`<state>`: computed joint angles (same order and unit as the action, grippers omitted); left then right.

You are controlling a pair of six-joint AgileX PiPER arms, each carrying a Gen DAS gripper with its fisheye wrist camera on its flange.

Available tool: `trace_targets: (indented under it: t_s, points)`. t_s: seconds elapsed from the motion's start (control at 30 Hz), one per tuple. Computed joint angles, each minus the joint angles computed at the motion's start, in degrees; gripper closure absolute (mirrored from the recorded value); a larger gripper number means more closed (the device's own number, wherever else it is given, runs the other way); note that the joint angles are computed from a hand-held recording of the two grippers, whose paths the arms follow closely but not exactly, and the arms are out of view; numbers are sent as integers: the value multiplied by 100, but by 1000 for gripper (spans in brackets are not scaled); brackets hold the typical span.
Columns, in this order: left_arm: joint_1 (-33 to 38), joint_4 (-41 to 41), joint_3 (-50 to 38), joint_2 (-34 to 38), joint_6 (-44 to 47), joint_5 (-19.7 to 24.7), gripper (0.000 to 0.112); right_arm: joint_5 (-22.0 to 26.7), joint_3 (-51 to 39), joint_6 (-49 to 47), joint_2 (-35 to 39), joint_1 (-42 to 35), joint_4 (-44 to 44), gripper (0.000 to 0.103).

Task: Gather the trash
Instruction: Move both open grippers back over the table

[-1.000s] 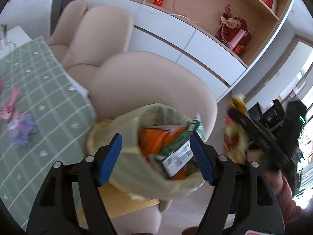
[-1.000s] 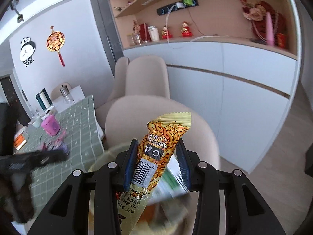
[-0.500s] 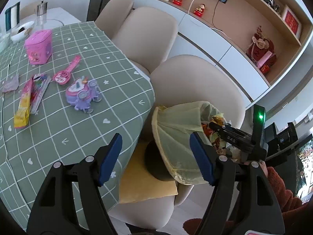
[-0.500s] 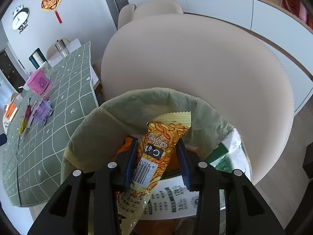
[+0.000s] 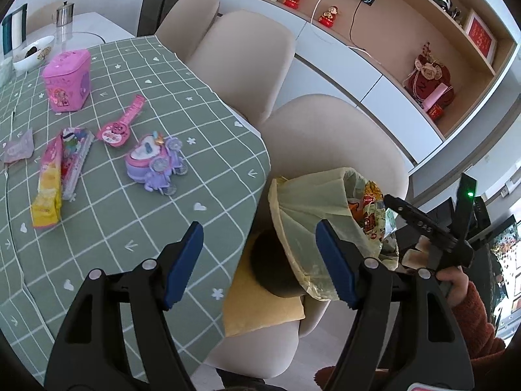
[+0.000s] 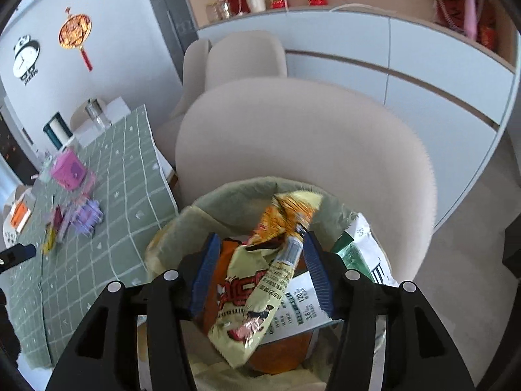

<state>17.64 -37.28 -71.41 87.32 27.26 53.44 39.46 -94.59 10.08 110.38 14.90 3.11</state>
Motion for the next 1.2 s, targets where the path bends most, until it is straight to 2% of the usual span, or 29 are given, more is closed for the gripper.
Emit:
trace_targets:
  t_s: [0.2, 0.3, 0.43, 0.67, 0.83, 0.93, 0.97, 1.03, 1.2]
  points:
    - [763, -255, -122, 127, 727, 288, 44, -149, 223, 763, -540, 474, -559, 52]
    - [1182, -350, -98, 172, 1133, 279, 44, 3, 49, 712, -603, 736, -336, 52]
    - [1920, -495, -167, 386, 1739, 349, 44, 273, -455, 1381, -463, 1412, -1003, 52]
    - [3170, -584, -892, 1316, 2248, 728, 44, 1015, -1824, 2048, 394, 2416, -1384, 52]
    - [3760, -592, -1848, 2118, 2433, 1060, 44, 1398, -2669, 2598, 1030, 3050, -1809, 52]
    - [3953, -583, -2627, 2731, 2490, 1423, 44, 1714, -3239, 2880, 1483, 3357, -1982, 52]
    - [3970, -569, -2883, 2925, 2527, 1529, 44, 1975, -3587, 2984, 1732, 3491, -2115, 52]
    - [3952, -563, -3151, 3136, 2759, 1516, 44, 2489, -4201, 3062, 2155, 3672, -2332, 52]
    - [3812, -569, -4075, 3714, 3316, 1567, 44, 3002, -4937, 2972, 2700, 3845, -2314, 52]
